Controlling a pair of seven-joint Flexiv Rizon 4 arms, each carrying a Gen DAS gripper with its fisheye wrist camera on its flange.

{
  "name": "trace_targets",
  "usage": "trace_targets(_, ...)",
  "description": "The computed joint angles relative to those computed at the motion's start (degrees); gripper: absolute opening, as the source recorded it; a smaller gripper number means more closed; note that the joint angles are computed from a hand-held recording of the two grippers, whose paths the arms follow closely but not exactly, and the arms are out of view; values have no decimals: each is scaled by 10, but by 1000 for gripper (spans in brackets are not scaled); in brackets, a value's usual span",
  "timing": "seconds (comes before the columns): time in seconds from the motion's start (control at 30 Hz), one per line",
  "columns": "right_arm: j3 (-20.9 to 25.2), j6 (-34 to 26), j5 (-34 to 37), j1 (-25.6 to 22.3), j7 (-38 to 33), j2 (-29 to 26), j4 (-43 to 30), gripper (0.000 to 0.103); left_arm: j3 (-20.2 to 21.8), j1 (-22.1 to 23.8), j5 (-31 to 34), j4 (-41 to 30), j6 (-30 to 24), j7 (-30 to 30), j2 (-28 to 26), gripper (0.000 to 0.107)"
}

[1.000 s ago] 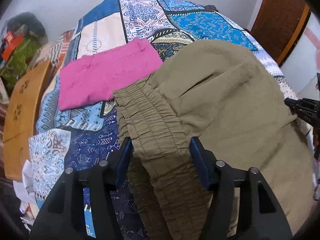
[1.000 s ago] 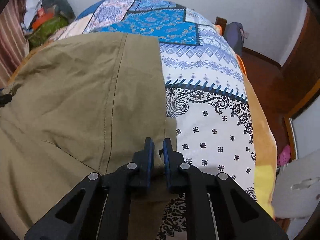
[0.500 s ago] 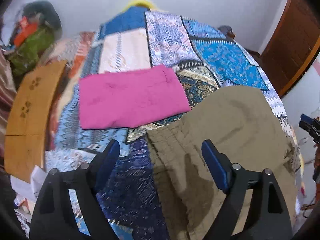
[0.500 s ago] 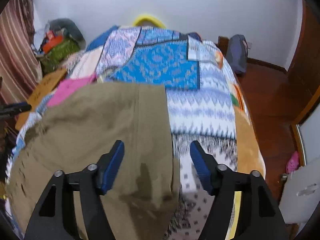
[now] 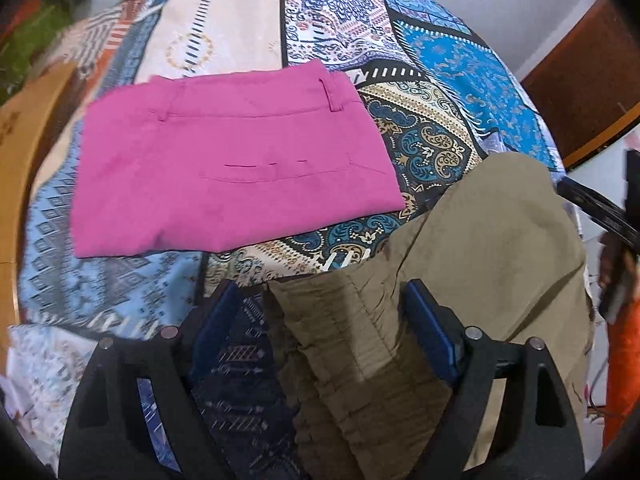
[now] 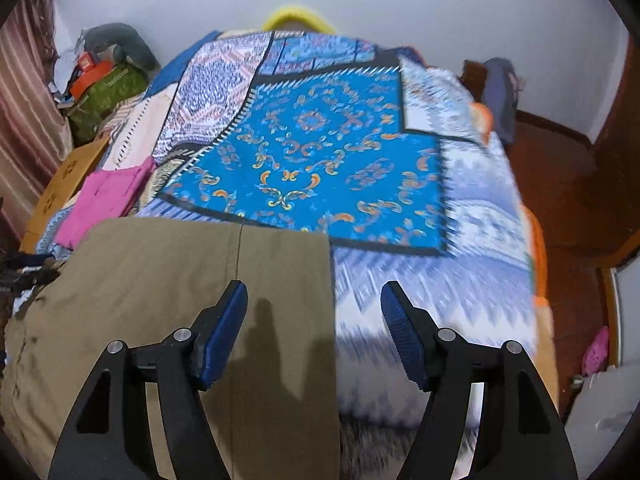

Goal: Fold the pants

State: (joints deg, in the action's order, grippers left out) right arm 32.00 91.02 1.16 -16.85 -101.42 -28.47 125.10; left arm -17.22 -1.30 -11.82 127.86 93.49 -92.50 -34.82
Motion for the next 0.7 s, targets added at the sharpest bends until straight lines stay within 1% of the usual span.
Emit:
trace_targets(0.03, 7, -8, 0, -4, -1, -13, -12, 65, -21, 21, 1, 3, 9, 5, -7, 84)
trace_targets(0.07, 16, -15, 2, -10, -3, -26, -23, 61, -37, 37, 4, 5, 14, 8, -13, 84)
trace_targets(0.1, 24, -24, 5, -14, -4, -38, -33, 54, -54, 54, 7, 7, 19, 11, -19, 82)
trace_targets(0.13, 26, -18, 10, -13, -6, -46, -38, 52, -68, 69, 16, 7, 20, 10, -24, 75)
trace_targets(0.17, 33, -7, 14, -17, -10, -52, -39, 46, -91, 89, 16, 10, 26, 20, -30, 70)
trace_targets(0.2, 29, -8, 31, -7, -21, -51, -43, 33, -95, 92, 20, 11, 28, 20, -30, 65)
trace_targets(0.23, 7, 6, 10, 12, 5, -46, -34, 29, -82, 80, 25, 10, 29, 13, -25, 62)
trace_targets(0.27, -22, 20, 5, 40, 16, -39, -26, 19, -62, 60, 27, 7, 29, 11, -18, 61)
trace_targets(0.3, -39, 29, -4, 55, 21, -35, -19, 14, -44, 43, 29, 5, 30, 9, -13, 58)
trace_targets(0.33, -45, 37, -12, 60, 25, -32, -13, 13, -16, 15, 28, 3, 31, 4, -6, 55)
trace_targets(0.4, -52, 48, -27, 60, 32, -27, -5, 4, 33, -34, 24, -4, 30, -7, 7, 53)
trace_targets(0.47, -89, 84, -36, 91, 43, -13, 13, 3, 93, -93, 22, -15, 24, -14, 17, 51)
trace_targets(0.53, -130, 115, -42, 130, 52, -1, 24, 2, 171, -167, 23, -32, 12, -25, 24, 51)
trace_targets(0.57, -141, 121, -46, 139, 58, 5, 28, 2, 212, -205, 27, -42, 4, -34, 26, 50)
trace_targets(0.63, -171, 133, -49, 166, 72, 22, 34, 2, 263, -250, 34, -58, -3, -44, 29, 50)
trace_targets(0.67, -195, 145, -46, 189, 78, 31, 37, 2, 280, -262, 39, -63, -5, -49, 32, 50)
trace_targets(0.7, -207, 154, -47, 200, 84, 38, 39, 2, 292, -270, 43, -69, -6, -53, 36, 50)
